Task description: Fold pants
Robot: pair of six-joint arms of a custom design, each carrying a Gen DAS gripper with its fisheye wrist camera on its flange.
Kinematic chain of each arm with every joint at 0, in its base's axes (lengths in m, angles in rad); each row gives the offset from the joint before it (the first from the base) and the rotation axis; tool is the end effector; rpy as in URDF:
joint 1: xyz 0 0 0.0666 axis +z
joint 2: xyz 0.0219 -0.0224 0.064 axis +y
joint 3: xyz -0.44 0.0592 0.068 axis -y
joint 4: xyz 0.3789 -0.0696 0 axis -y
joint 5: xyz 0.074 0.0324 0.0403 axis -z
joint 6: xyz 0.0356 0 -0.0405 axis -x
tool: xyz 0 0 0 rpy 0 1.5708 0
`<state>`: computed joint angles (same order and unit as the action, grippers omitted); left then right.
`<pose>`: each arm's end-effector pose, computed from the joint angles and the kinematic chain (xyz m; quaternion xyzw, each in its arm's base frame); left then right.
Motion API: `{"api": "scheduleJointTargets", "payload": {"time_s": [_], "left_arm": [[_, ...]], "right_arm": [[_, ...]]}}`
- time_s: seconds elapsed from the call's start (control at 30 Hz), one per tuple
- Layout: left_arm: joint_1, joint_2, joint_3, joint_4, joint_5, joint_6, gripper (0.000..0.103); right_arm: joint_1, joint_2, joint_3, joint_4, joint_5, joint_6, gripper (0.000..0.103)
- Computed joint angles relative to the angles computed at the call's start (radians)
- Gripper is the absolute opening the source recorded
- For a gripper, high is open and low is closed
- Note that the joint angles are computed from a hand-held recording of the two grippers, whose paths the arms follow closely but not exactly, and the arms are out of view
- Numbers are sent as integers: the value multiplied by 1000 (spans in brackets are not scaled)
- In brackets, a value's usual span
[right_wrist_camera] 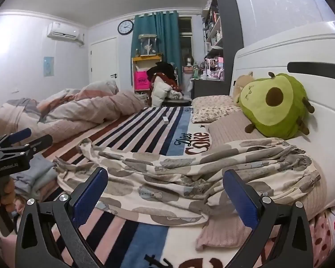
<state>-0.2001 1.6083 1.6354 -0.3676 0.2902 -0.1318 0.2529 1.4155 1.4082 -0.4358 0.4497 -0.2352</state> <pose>0.5731 -0.1270 0.5417 0.2158 0.7832 -0.1375 0.5666 0.4839 0.1086 0.5274 0.1119 0.8250 -0.0570 0.5511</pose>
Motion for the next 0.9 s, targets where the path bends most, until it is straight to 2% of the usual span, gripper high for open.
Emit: {"api": "scheduleJointTargets", "payload": {"time_s": [0.23, 0.3, 0.6, 0.9], "left_arm": [[-1, -7, -12, 11, -6, 1, 102], [-4, -7, -12, 13, -13, 1, 102], [-2, -6, 5, -12, -14, 11, 102], [3, 1, 10, -16, -2, 10, 102]], "right_arm": [[31, -42, -20, -28, 32, -18, 103], [47, -48, -37, -14, 46, -26, 103], [46, -55, -49, 3, 33, -16, 103], [36, -61, -55, 0, 6, -49, 103]]}}
